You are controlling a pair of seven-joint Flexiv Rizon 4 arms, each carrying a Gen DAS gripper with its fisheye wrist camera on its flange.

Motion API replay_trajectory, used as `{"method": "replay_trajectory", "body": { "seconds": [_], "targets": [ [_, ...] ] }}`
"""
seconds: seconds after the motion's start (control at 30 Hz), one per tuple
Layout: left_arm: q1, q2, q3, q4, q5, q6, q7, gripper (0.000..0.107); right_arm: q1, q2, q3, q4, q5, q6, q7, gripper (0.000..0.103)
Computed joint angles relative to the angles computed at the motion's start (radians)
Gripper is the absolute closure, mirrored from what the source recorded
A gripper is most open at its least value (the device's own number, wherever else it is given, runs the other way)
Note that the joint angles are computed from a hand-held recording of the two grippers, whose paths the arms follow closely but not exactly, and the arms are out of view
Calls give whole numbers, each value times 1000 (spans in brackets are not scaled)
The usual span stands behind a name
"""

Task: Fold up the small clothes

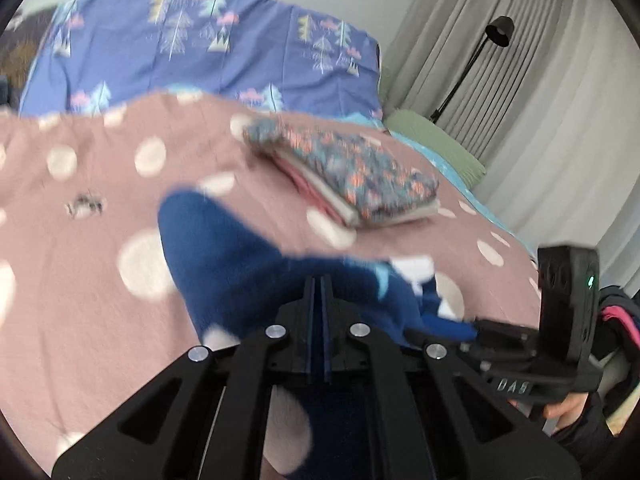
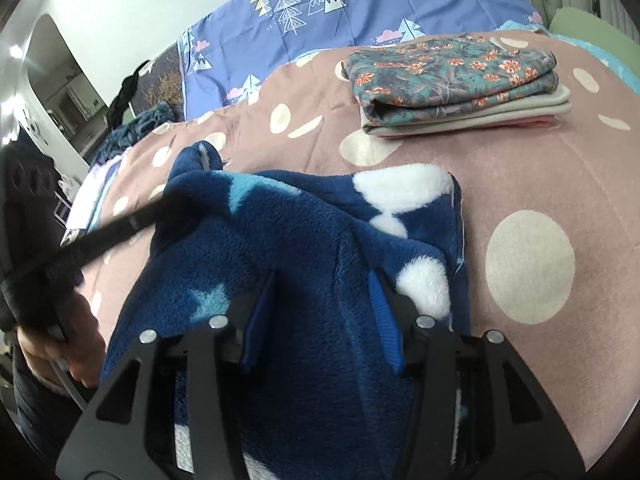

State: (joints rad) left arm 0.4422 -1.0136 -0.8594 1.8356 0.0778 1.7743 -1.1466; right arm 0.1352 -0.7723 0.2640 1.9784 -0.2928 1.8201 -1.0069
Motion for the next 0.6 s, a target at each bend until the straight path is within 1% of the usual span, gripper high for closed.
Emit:
{"method": "replay_trajectory", "body": {
  "seconds": [0.03, 0.07, 0.1, 0.13, 0.17, 0.2, 0.23, 0.27, 0.3, 0.33, 0.37, 0.4, 0.43, 0.47, 0.5, 0.53, 0.57, 0.6],
  "targets": [
    [-17, 12, 21, -18, 1, -20, -9, 103, -2, -1, 3, 0, 0, 4, -1, 54],
    [-62, 29, 74, -43, -27, -46, 0, 103, -6, -3, 7, 0, 0, 10, -2, 54],
    [-125, 44, 155, -80, -44, -78, -8, 103, -15, -7, 14, -1, -3, 13, -2, 54],
    [-169, 31, 203, -104, -84, -94, 46, 103, -32, -15, 32, -7, -8, 10, 4, 54],
    [-186, 2, 219, -117, -60, -53, 48, 103, -56, -23, 55, -14, -16, 1, 9, 54],
    [-174, -14, 201, -111, -59, -23, 41, 103, -65, -24, 65, -12, -18, 2, 12, 54],
    [-169, -19, 194, -108, -61, -15, 19, 103, -81, -29, 79, -12, -25, 5, 12, 54],
    [-192, -1, 219, -104, -84, -7, 19, 103, -83, -29, 80, -10, -28, 10, 11, 54],
    [-242, 35, 277, -94, -119, 12, 46, 103, -76, -26, 72, -6, -29, 16, 10, 54],
    [-282, 67, 337, -94, -95, 14, 13, 103, -65, -20, 61, 0, -28, 25, 8, 54],
    [-312, 103, 377, -77, -100, 21, 10, 104, -63, -16, 57, 7, -30, 38, 5, 54],
    [-316, 125, 385, -60, -100, 22, 5, 103, -74, -8, 62, 20, -35, 51, 3, 54],
    [-301, 154, 374, -26, -96, 30, -2, 100, -77, 7, 61, 38, -35, 62, 5, 54],
    [-270, 167, 345, 1, -69, 39, -15, 93, -72, 33, 52, 71, -23, 87, 11, 54],
    [-210, 182, 285, 57, -38, 76, -16, 87, -66, 62, 41, 108, -6, 117, 21, 54],
    [-152, 185, 227, 105, 9, 115, -21, 78, -76, 108, 48, 170, 9, 159, 34, 55],
    [-97, 185, 174, 155, 66, 165, -26, 64, -100, 137, 65, 216, -5, 190, 45, 56],
    [-35, 173, 115, 202, 137, 202, -30, 57, -128, 155, 84, 258, -30, 235, 52, 57]
  ]
}}
